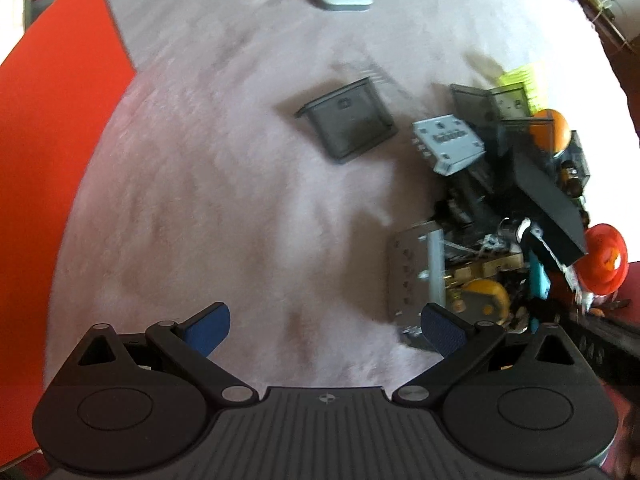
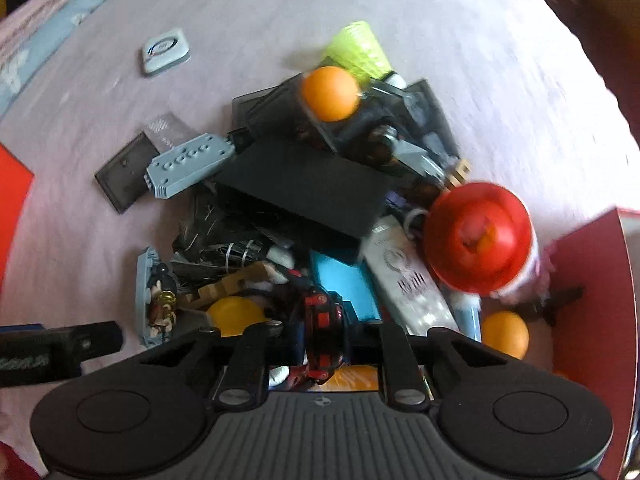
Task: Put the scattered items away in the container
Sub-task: 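Lower the left tool onto the grey building plate in the pile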
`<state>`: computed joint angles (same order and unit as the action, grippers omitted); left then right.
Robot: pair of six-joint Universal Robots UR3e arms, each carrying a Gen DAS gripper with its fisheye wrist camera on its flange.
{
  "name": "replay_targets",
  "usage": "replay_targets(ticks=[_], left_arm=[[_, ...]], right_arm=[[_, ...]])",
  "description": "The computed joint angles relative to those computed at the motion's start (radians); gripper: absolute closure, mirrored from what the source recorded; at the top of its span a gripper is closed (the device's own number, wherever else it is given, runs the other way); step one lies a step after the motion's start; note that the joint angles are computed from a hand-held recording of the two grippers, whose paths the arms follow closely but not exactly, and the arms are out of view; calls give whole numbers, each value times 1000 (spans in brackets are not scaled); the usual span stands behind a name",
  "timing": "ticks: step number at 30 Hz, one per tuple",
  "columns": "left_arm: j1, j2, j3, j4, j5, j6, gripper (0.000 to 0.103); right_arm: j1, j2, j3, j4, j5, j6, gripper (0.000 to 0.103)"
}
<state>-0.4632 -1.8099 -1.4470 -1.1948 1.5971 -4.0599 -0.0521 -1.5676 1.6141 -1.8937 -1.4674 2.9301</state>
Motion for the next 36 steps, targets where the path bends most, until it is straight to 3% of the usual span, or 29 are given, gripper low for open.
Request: replay_targets(ticks=[3, 7, 15, 21, 28, 32, 36], left_arm=[[-9, -55, 55, 22, -5, 32, 0], [-23, -132, 148, -40, 38, 78, 1], [6, -9, 2, -136, 92, 54, 1], [10, 41, -54, -125, 92, 38, 1], [-60, -134, 158, -107, 105, 181, 1], [-95, -241, 283, -172, 155, 213, 0], [-114, -243, 314, -256, 216, 209, 0]], right_arm=[[-62, -76, 40, 52, 40, -13, 85], [-145, -189, 100, 148, 82, -65, 85], [-223, -329, 184, 297, 116, -126, 85], [-225, -402, 238, 379, 113, -166, 85], [-228, -458, 309, 413, 84, -185, 84], [-236, -471, 323, 421, 87, -195, 84], [-254, -474, 323, 430, 96, -194, 84]])
